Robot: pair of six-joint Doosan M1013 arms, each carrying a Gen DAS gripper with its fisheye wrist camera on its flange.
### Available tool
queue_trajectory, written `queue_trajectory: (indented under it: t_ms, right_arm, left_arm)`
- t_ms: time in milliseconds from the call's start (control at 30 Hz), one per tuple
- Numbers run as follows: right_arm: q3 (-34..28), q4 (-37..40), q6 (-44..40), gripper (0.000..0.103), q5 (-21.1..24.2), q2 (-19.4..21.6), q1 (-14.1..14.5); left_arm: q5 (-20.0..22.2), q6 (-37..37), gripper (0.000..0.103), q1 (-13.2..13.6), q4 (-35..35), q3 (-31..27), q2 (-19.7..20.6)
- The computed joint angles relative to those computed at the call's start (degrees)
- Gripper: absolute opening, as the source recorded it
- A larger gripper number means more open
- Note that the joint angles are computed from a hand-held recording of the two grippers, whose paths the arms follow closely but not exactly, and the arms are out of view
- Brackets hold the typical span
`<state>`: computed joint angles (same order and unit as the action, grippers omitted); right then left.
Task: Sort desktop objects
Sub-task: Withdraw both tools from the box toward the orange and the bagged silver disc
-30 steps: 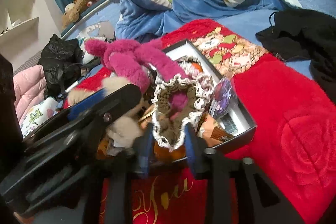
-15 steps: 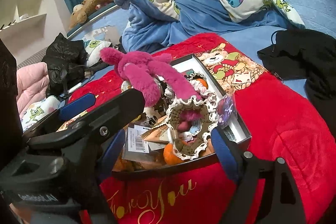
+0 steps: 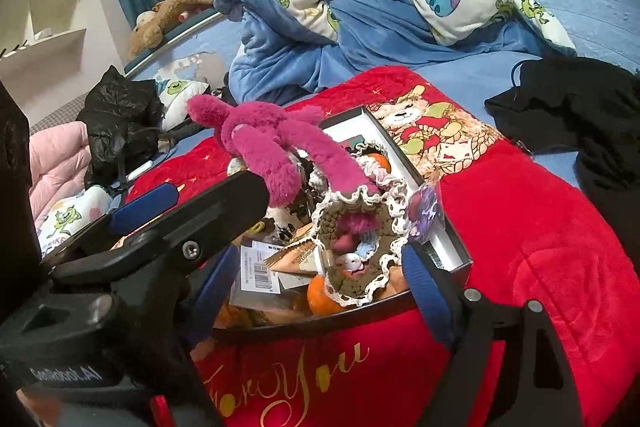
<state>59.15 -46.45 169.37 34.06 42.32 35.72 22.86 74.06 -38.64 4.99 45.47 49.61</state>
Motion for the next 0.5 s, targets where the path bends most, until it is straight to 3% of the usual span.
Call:
queue_trajectory:
  t_ms: [167, 367, 500]
  right_arm:
    - [0.06, -1.92, 2.21, 0.083, -0.92, -0.24, 0.22]
    - [-0.75, -3.38, 3.52, 0.085, -3.64, 0.07, 0.66]
    - [-1.48, -4.61, 4.93, 0.087, -5.21, 0.48, 1.16]
  left_arm:
    - [-1.88, -5.12, 0.103, 0.59, 3.72, 3.24, -2.10]
    - [-4.17, -19.18, 0.103, 2.20, 14.12, 10.29, -6.25]
    - [-3.59, -38.04, 0.103, 3.38, 32.50, 15.43, -9.31]
